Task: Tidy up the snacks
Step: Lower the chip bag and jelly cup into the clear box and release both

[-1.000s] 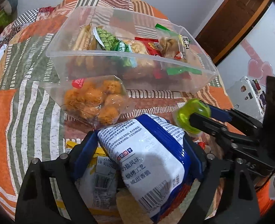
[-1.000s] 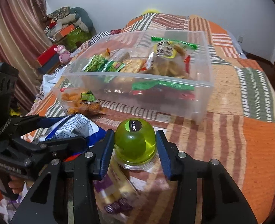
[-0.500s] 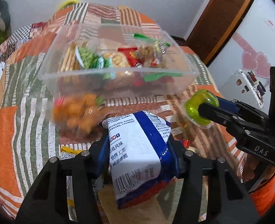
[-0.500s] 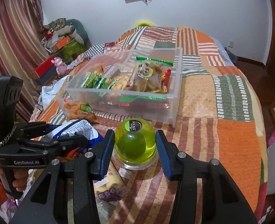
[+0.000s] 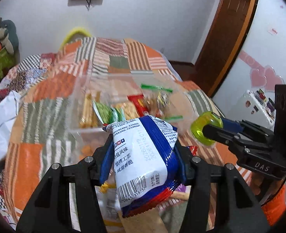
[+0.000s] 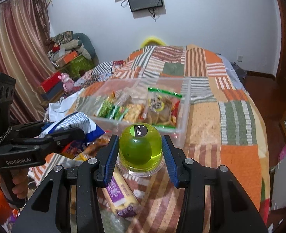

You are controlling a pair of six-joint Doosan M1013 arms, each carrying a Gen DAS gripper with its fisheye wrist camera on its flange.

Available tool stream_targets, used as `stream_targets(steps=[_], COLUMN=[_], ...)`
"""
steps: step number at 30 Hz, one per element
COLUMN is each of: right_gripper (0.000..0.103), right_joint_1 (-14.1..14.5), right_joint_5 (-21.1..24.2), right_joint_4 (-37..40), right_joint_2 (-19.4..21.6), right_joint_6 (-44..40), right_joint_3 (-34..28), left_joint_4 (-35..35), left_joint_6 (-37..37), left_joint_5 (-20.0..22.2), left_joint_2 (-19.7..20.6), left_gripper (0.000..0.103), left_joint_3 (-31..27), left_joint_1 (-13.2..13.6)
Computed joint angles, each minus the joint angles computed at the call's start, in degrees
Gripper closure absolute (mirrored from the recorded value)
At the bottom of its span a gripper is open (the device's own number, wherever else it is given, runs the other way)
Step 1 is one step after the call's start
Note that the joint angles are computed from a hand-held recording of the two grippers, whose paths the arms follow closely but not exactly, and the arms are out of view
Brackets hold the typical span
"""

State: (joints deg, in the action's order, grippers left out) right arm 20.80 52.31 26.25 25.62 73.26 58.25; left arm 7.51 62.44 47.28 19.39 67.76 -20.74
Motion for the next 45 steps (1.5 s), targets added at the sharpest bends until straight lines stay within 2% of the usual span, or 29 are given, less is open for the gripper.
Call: stream_targets(steps=[5,15,28,37,42,45], right_gripper=[0.061,0.061,0.061,0.061,0.060,0.060], right_joint_1=[0.46,1.50,2.90,3.35,3.27,3.32], right_joint_5=[-1.15,0.32,7.94,14.68,17.51,16.19], right_joint_4=[0.20,-0.43,-3.69,-6.10,-6.77,-7.50], right_joint_2=[1.28,6.06,14.41,19.57,20.97,20.36], right_joint_6=[-0.03,1.81,4.84,6.86,7.88,7.95], right_joint_3=[-2.23,-9.81,-22.93,-30.98,-33.21,-32.37], left_joint_4=[2.40,4.81,4.23,0.44,3.20,1.86], left_joint_6=[-1.72,-3.52,-2.95,-1.86,-1.90,-0.88], left_joint_5=[-0.74,0.11,4.03,7.44,8.09,9.00], left_joint_2=[0.55,3.62,10.01,13.40,13.68,13.63], left_gripper=[0.049,0.049,0.049,0.049,0.046,0.042], left_joint_3=[-1.57,-5.96,-13.35,-16.47,-16.76,-16.91], left_joint_1=[1.10,2.90,5.18,6.78,6.26,6.32])
